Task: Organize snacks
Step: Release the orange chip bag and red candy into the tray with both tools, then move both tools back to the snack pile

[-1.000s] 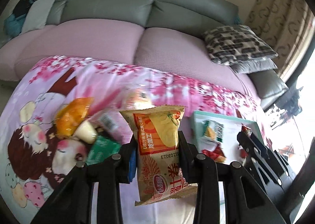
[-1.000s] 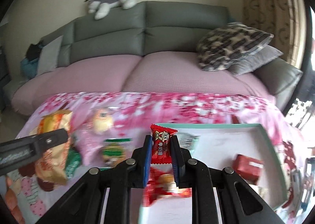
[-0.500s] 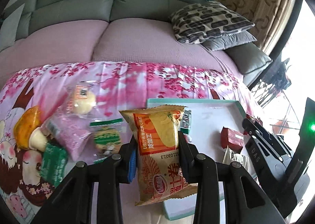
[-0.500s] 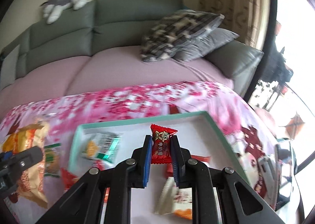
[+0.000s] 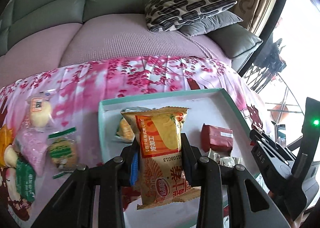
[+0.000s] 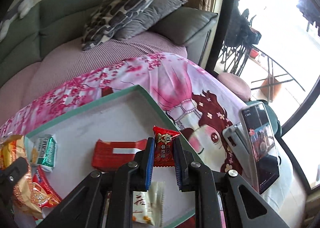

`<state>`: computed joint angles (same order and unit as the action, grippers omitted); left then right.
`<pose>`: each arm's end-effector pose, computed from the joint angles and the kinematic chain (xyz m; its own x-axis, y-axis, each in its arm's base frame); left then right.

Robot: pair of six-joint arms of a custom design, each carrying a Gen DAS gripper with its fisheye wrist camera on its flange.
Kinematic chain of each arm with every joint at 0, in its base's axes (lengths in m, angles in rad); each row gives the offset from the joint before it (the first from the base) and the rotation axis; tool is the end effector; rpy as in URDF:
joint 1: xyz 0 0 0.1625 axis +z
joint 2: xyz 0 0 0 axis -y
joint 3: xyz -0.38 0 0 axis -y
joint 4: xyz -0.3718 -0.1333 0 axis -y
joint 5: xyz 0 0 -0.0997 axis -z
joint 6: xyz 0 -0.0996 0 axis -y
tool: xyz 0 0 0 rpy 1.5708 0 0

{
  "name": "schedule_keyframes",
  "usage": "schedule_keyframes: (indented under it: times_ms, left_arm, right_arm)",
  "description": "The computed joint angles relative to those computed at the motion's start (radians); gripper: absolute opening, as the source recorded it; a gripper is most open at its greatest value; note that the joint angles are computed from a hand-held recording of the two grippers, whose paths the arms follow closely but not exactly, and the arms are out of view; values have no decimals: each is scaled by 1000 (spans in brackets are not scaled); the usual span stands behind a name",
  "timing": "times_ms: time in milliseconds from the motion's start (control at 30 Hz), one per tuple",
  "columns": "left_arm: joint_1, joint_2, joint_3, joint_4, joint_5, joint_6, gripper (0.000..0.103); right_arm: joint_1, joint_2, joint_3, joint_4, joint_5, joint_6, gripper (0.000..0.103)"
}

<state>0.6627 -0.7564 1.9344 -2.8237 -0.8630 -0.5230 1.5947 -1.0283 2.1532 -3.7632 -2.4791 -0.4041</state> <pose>-0.2911 -0.4784 0.0118 -0.8309 0.1865 -0.5243 0.4284 0.8157 -0.3887 0.0657 -0.4568 0.2103 -0.5760 0.4318 0.6941 -0.2589 0.7091 -0.6559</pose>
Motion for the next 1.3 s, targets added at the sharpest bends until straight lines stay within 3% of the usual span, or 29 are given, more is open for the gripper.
schedule_keyframes:
  times_ms: [333, 500, 600, 700, 800, 867, 967, 1233, 1300]
  left_arm:
    - [2, 41, -32, 17, -4, 2, 38]
    - [0, 22, -25, 31, 1, -23, 57]
    - [-6, -3, -14, 51, 19, -47, 62]
    - [-5, -33, -3, 80, 34, -95, 75]
    - [1, -60, 4, 132, 65, -163, 81]
    - [6, -74, 14, 149, 94, -201, 87]
    - [13, -96, 24, 235, 169, -297, 94]
    - [46, -176, 81, 342, 277, -458, 102]
    - [56, -192, 93, 346, 282, -477, 103]
  right_arm:
    - [-23, -13, 4, 48, -1, 25, 21]
    - [-21, -17, 5, 73, -5, 42, 21]
    - [-19, -21, 3, 95, -7, 52, 33]
    - [-11, -17, 2, 88, -13, 47, 60]
    - [-2, -21, 4, 95, 0, 47, 65]
    - [5, -24, 6, 111, 12, 50, 75]
    - [14, -30, 9, 149, 35, 67, 83]
    - [53, -21, 14, 198, 98, 88, 103]
    - [67, -7, 11, 197, 112, 65, 103]
